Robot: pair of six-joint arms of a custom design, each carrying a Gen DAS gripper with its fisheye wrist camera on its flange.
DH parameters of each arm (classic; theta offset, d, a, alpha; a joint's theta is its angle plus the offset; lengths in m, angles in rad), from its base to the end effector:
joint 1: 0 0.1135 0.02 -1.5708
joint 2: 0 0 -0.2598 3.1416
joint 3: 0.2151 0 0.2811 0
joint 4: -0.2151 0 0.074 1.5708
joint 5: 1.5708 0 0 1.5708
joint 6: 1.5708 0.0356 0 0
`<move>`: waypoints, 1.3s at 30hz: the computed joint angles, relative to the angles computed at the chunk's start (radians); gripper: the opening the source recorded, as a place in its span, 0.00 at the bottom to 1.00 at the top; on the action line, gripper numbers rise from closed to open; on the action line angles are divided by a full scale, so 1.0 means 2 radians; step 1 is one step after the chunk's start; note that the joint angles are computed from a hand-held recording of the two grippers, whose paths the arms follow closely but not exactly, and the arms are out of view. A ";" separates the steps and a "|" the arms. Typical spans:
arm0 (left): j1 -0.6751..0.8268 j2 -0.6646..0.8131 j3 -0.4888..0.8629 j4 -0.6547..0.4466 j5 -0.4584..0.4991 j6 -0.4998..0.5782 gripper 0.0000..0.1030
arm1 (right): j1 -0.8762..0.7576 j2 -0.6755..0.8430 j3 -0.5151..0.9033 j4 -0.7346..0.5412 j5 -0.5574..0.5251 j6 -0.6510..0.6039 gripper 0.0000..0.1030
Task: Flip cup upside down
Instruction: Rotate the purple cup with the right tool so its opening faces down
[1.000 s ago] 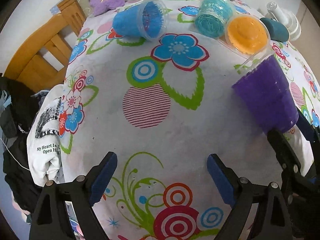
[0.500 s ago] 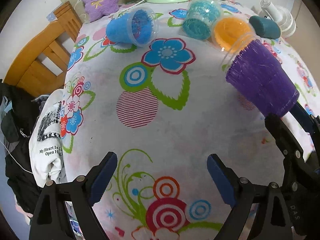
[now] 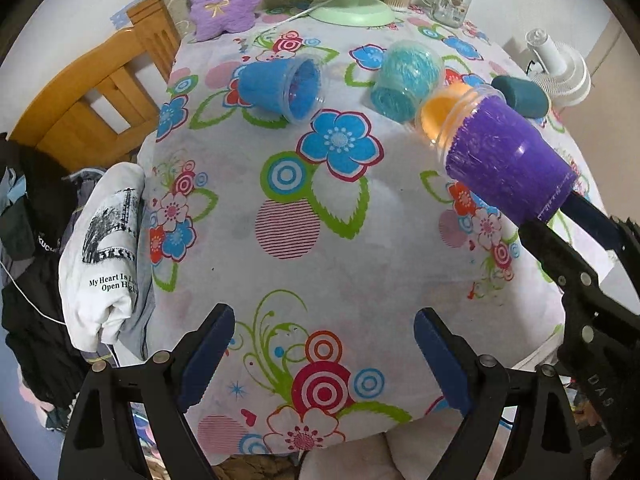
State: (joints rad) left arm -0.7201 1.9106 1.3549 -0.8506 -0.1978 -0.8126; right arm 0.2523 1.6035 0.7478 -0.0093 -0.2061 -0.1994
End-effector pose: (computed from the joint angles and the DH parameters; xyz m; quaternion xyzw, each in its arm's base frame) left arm 0.2973 -0.2515 0.1571 -0.0539 0.9903 0.0142 0.1271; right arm 0.3124 0.0880 0.1223 -0.2437 0.9017 0.1056 0.3411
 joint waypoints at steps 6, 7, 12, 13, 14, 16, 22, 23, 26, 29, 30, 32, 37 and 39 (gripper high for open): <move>0.006 -0.005 -0.007 0.011 0.006 -0.009 0.90 | 0.018 0.016 0.078 -0.102 0.021 -0.024 0.55; 0.007 -0.006 -0.008 0.012 0.007 -0.009 0.90 | 0.021 0.019 0.087 -0.113 0.025 -0.026 0.55; 0.017 -0.008 -0.012 0.016 0.007 -0.012 0.90 | 0.036 0.045 0.138 -0.165 0.039 -0.034 0.55; 0.019 -0.010 -0.016 0.018 0.008 -0.013 0.90 | 0.038 0.049 0.145 -0.173 0.041 -0.036 0.55; 0.021 -0.012 -0.019 0.020 0.009 -0.014 0.90 | 0.041 0.055 0.154 -0.183 0.044 -0.038 0.55; 0.024 -0.017 -0.025 0.024 0.012 -0.018 0.90 | 0.044 0.071 0.177 -0.211 0.048 -0.040 0.55; 0.037 -0.016 -0.034 0.037 0.027 -0.016 0.90 | 0.054 0.126 0.247 -0.289 0.067 -0.043 0.55; 0.039 -0.017 -0.036 0.040 0.030 -0.014 0.90 | 0.057 0.136 0.257 -0.299 0.074 -0.045 0.55; 0.048 -0.018 -0.043 0.048 0.037 -0.009 0.90 | 0.061 0.157 0.283 -0.323 0.078 -0.044 0.55; 0.057 -0.018 -0.049 0.056 0.047 -0.005 0.90 | 0.066 0.173 0.304 -0.347 0.083 -0.046 0.55; 0.060 -0.017 -0.051 0.059 0.050 -0.003 0.90 | 0.069 0.179 0.313 -0.360 0.085 -0.049 0.55; 0.067 -0.017 -0.055 0.066 0.057 0.004 0.90 | 0.072 0.191 0.330 -0.382 0.088 -0.057 0.55; 0.083 -0.017 -0.068 0.087 0.074 0.017 0.90 | 0.079 0.218 0.363 -0.416 0.106 -0.060 0.55; 0.089 -0.015 -0.069 0.093 0.080 0.023 0.90 | 0.082 0.231 0.380 -0.430 0.109 -0.058 0.55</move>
State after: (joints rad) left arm -0.5413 1.8807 1.2161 -0.6647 -0.0379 -0.7658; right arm 0.4173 2.0662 1.5078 -0.8692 0.0122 -0.3150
